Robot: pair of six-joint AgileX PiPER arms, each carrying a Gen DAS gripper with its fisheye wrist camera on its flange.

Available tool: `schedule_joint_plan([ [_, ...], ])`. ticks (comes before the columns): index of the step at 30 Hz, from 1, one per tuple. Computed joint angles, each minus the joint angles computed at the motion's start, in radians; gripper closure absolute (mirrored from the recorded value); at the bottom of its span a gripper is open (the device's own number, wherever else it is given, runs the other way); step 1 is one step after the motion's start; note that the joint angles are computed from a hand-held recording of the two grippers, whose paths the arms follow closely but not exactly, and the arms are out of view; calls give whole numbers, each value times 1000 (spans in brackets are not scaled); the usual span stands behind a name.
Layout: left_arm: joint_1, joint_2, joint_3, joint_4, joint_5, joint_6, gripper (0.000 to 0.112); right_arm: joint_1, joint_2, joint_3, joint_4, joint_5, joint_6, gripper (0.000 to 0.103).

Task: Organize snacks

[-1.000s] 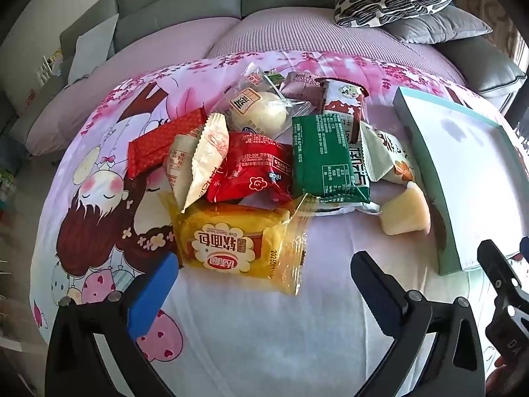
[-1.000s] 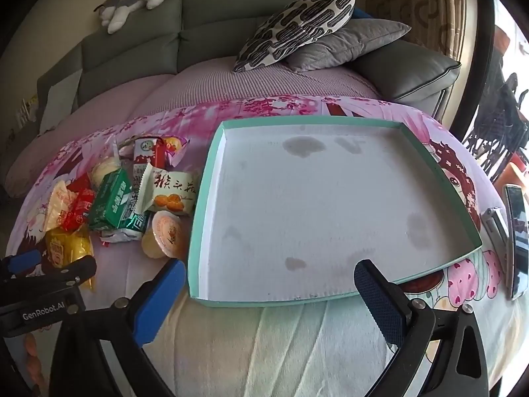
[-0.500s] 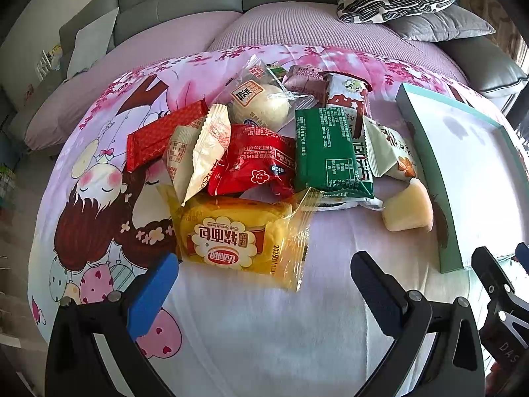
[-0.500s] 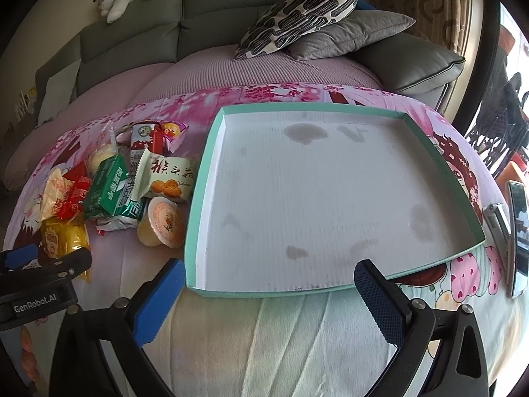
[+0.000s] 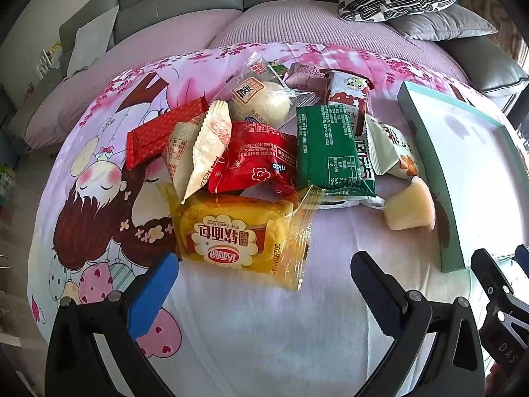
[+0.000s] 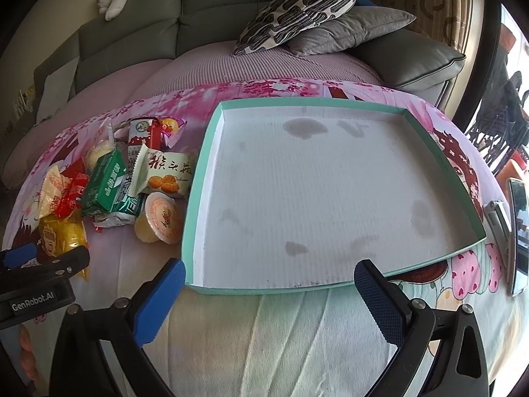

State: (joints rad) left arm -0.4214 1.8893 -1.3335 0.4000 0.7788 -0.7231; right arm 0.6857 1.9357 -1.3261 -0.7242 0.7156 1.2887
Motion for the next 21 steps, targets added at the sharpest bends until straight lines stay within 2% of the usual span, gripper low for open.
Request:
schedule_joint_plan([
  [21, 1, 0, 15, 1, -13, -7, 9, -3, 8, -7, 26, -1, -20, 0],
])
